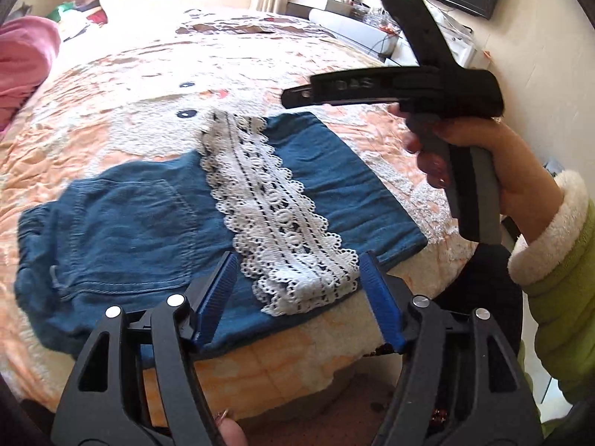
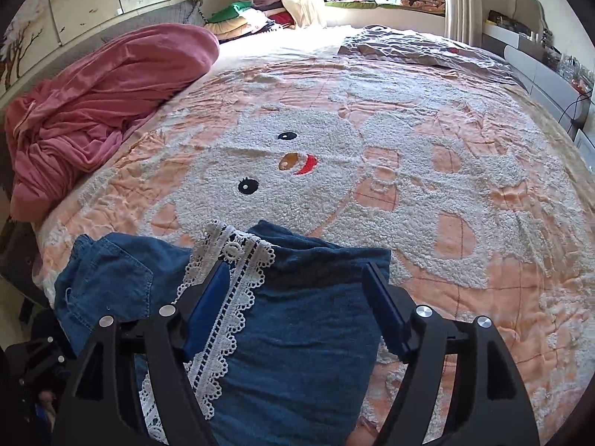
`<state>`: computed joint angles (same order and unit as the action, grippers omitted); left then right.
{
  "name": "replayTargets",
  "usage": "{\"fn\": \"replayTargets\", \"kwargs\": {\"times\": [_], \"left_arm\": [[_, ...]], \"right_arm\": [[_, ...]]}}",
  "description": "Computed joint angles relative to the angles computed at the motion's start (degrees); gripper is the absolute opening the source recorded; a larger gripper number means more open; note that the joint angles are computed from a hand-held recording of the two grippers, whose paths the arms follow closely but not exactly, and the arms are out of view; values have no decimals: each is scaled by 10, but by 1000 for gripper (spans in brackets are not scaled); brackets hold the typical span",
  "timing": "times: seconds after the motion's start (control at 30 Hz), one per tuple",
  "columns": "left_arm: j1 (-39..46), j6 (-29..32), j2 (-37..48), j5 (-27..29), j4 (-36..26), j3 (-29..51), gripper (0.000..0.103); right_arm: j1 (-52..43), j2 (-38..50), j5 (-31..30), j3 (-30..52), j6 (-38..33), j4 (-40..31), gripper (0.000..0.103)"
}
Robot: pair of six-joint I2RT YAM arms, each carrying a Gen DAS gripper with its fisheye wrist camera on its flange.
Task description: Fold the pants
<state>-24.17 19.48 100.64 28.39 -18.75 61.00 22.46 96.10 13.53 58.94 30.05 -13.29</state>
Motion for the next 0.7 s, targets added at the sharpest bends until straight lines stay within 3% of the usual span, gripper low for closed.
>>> {"fn": "replayTargets", "kwargs": {"times": [0.33,0.7], "left_arm": [[45,-4,-30,-2,-5,-8,80],[130,-1,-37,23,-18,3,93]], "right_arm": [[45,-18,34,30,3,-30,85],[96,56,44,159,-23,-74,91]]}}
